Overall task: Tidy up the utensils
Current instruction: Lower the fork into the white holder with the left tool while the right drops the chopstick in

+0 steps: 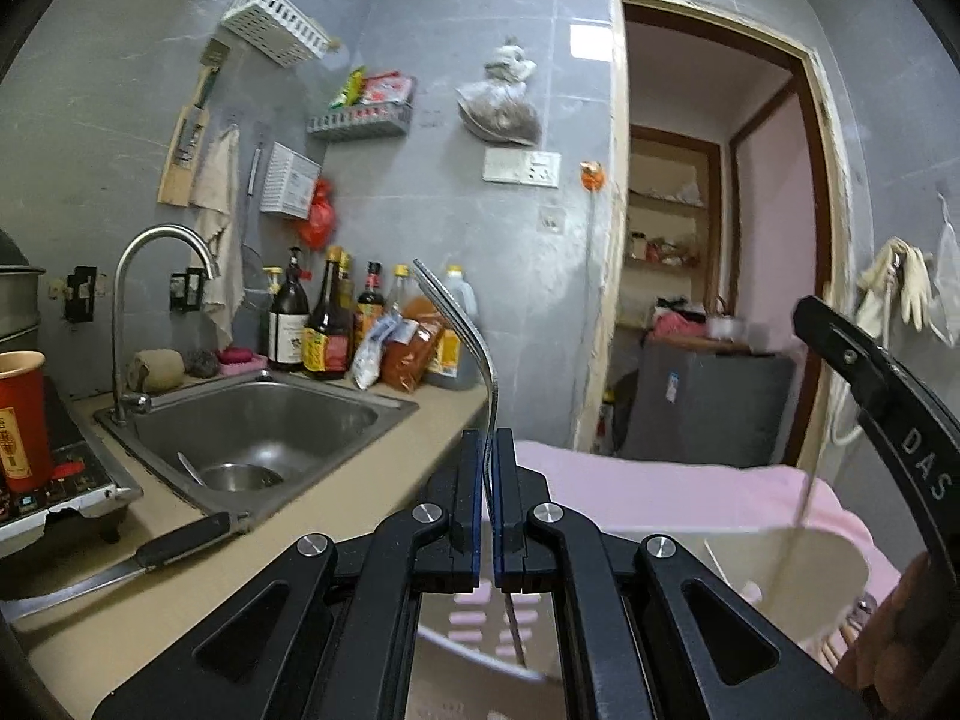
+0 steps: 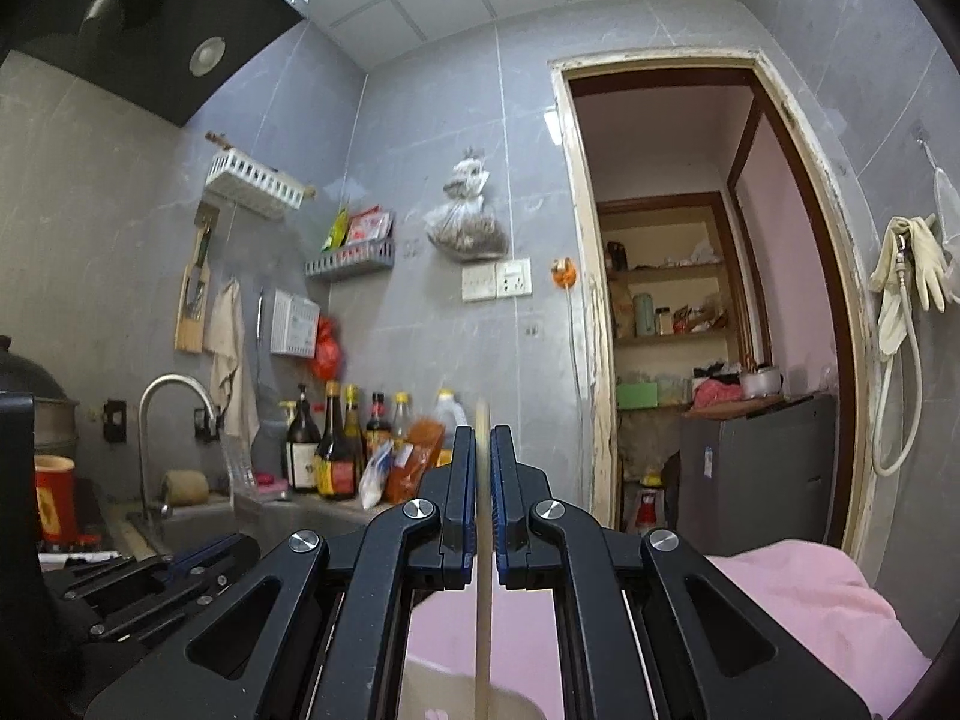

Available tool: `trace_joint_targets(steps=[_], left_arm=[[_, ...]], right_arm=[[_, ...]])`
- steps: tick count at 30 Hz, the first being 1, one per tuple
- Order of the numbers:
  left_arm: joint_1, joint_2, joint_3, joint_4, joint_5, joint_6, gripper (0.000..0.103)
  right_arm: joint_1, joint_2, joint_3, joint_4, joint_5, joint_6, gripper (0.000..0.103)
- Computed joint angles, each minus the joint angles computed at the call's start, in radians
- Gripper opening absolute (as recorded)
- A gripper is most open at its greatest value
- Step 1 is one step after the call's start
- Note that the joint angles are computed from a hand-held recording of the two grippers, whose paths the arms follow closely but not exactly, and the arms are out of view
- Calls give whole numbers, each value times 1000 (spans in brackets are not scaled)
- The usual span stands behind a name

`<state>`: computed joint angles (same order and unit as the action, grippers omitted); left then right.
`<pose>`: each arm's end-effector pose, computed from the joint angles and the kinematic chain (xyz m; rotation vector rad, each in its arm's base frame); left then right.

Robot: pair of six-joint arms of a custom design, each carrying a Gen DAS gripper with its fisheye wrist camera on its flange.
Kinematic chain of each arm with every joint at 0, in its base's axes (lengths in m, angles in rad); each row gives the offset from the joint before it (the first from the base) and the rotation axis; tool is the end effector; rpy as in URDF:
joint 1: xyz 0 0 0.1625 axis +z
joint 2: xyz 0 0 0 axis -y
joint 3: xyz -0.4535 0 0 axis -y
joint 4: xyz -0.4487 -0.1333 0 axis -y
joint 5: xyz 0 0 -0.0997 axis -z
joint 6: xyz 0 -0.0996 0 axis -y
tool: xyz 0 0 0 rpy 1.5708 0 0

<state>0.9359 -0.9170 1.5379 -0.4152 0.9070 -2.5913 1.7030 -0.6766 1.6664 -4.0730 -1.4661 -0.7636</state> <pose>-0.2568 -0.6768 0.1478 0.6591 1.9927 -1.6709 0.2353 -0.6795 0.1651 0.9823 -1.8097 1.8775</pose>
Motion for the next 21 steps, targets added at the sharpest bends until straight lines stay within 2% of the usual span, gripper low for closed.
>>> trace_joint_targets(steps=[5, 6, 7, 9, 12, 17, 21], left_arm=[[-6, -1, -11, 83, -4, -39, 4], [-9, -3, -18, 112, -6, -61, 7], [-11, -4, -24, 138, -6, -88, 9], [-15, -13, -26, 173, 6, -127, 19], [-24, -24, -28, 201, 17, -154, 26], [-52, -40, -24, 220, 23, -165, 35], [-83, -47, -13, 222, 44, -145, 48]], right_arm=[[-2, -28, 28, 36, -16, 13, 12], [-2, -37, 38, 40, -18, 19, 14], [-1, -41, 41, 42, -18, 22, 21], [-2, -58, 55, 44, -13, 32, 23], [-1, -83, 74, 43, -12, 37, 25], [-8, -139, 114, 41, -16, 56, 48], [-18, -194, 151, 45, -41, 36, 58]])
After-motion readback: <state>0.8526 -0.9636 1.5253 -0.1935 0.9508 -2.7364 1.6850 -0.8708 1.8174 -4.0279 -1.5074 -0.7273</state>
